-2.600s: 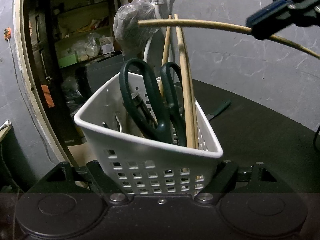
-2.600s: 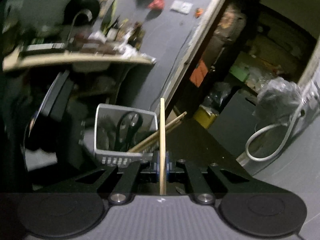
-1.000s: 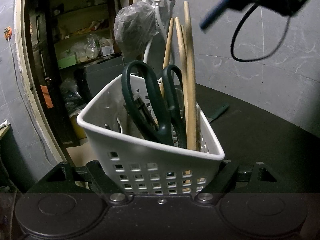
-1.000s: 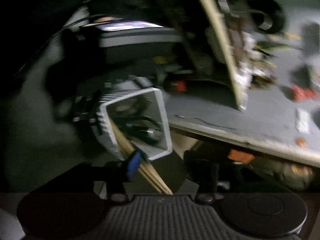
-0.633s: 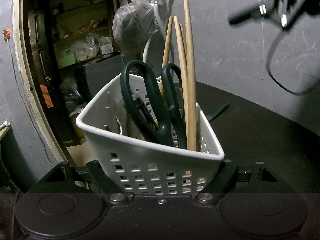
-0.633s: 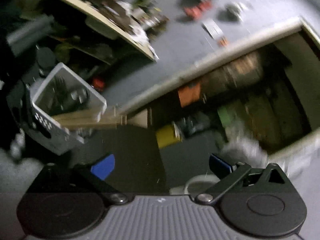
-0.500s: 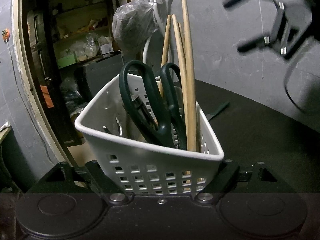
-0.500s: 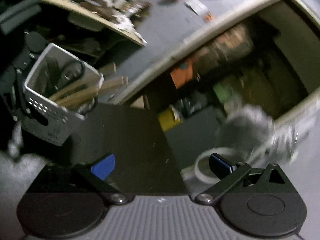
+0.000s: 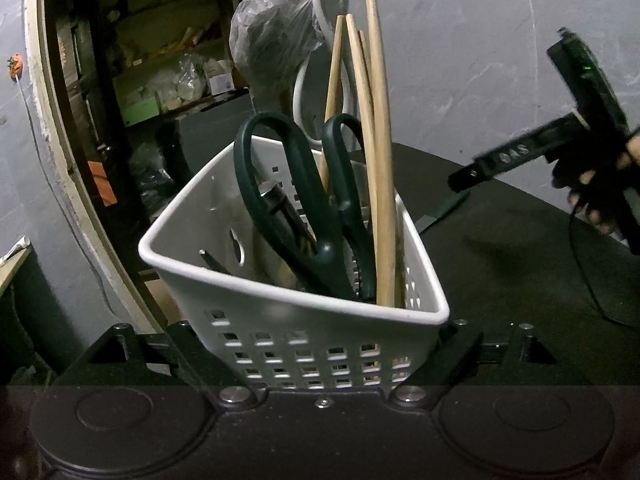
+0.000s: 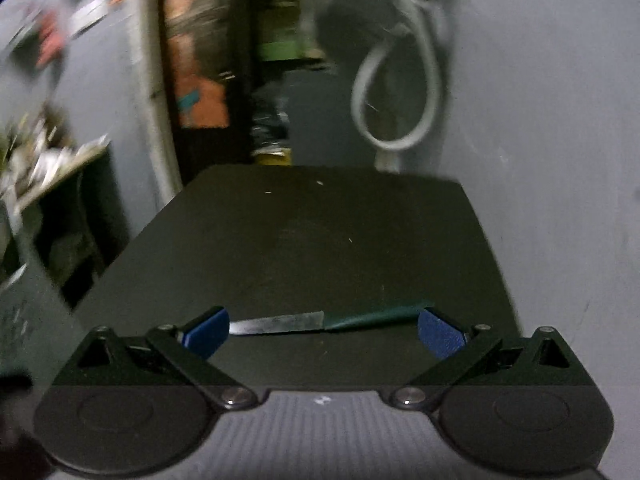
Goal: Organize utensils
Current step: 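Move the right gripper to the green-handled knife and grasp its handle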
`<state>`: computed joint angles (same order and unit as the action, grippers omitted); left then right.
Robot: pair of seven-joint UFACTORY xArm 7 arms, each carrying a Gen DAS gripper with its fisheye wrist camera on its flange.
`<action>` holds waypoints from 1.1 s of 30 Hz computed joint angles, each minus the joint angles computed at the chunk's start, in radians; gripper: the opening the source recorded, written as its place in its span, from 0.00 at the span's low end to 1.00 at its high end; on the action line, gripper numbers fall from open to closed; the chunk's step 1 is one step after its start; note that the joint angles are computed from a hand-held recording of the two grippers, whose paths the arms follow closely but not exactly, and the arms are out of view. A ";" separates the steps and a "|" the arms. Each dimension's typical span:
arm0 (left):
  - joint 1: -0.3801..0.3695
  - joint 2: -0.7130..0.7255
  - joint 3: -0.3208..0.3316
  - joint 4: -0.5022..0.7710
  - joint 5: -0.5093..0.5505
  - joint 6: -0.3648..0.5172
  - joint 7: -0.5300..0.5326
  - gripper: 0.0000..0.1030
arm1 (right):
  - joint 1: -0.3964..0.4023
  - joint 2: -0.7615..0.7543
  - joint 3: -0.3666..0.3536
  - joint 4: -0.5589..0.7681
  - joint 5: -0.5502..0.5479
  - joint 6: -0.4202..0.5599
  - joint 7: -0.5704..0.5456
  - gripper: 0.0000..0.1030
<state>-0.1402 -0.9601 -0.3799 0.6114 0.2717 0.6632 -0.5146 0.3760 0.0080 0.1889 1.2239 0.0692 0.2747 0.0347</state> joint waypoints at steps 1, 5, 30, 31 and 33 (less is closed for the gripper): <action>0.002 0.002 -0.003 0.003 0.000 0.006 -0.003 0.86 | -0.003 0.019 -0.005 0.015 -0.014 0.001 0.058 1.00; 0.010 0.019 -0.014 0.018 0.005 0.019 -0.017 0.86 | 0.022 0.111 -0.059 0.105 -0.248 0.037 0.397 1.00; -0.006 0.034 -0.015 0.036 0.027 0.054 -0.044 0.87 | 0.146 0.313 -0.153 0.356 -0.625 0.306 0.886 1.00; -0.007 0.033 -0.014 0.036 0.027 0.054 -0.043 0.87 | 0.145 0.310 -0.150 0.354 -0.625 0.310 0.885 1.00; -0.006 0.036 -0.011 0.035 0.028 0.050 -0.039 0.87 | 0.142 0.303 -0.146 0.344 -0.622 0.313 0.884 1.00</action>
<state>-0.1465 -0.9245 -0.3912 0.6467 0.3001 0.7131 -0.5534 0.5178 0.3106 0.0431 1.5675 -0.5526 0.5878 0.9188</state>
